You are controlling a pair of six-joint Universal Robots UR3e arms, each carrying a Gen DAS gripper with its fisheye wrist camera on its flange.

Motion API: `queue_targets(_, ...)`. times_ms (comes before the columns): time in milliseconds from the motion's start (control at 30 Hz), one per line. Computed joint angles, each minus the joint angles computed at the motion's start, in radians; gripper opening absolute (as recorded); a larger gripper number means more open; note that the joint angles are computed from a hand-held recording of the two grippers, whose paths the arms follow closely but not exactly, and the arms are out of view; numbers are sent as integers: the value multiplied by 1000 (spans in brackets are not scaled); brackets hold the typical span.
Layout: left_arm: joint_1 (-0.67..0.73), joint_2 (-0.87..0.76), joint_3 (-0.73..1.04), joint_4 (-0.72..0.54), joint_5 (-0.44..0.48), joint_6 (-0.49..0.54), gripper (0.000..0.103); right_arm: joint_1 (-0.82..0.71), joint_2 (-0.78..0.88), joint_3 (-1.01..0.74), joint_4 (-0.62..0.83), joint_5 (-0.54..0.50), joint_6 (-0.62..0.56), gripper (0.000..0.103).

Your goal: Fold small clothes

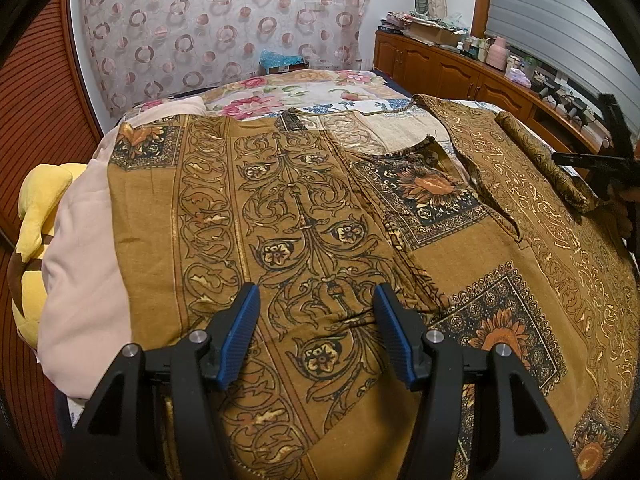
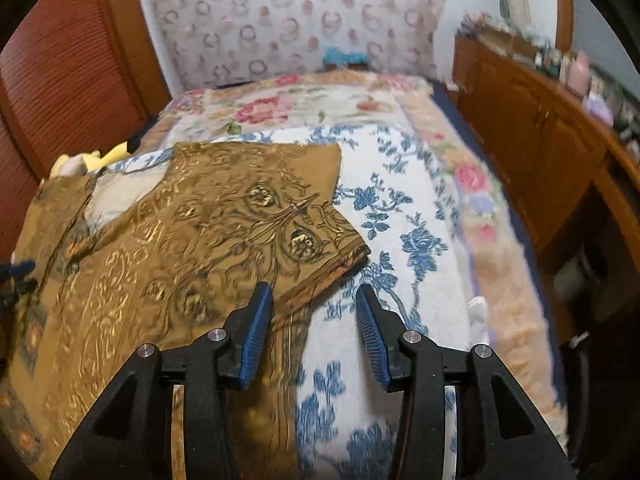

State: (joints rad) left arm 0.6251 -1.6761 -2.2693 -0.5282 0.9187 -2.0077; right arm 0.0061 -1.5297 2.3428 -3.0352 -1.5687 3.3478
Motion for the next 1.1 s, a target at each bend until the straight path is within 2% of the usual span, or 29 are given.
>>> queue_targets(67,0,0,0,0,0,1,59,-23,8,-14,8,27,-2,43)
queue_targets(200,0,0,0,0,0,0,59,-3,36,-70,47,14,-24,11)
queue_targets(300,0,0,0,0,0,0,59,89,71,-134,41,-93,-48,4)
queue_targets(400,0,-1,0,0,0,0,59,143,80,-179,26,-128,-59,3)
queue_targets(667,0,-1,0,0,0,0,59,266,147,-365,76,-92,-78,3)
queue_targets(733,0,0,0,0,0,0,59,284,166,-410,107,-68,-69,14)
queue_targets(800,0,0,0,0,0,0,59,308,188,-457,149,-89,-52,37)
queue_targets(867,0,-1,0,1,0,0,59,315,186,-457,152,-120,-36,47)
queue_targets(1100,2,2,-4,5,3,2,59,250,138,-339,153,-185,-53,51)
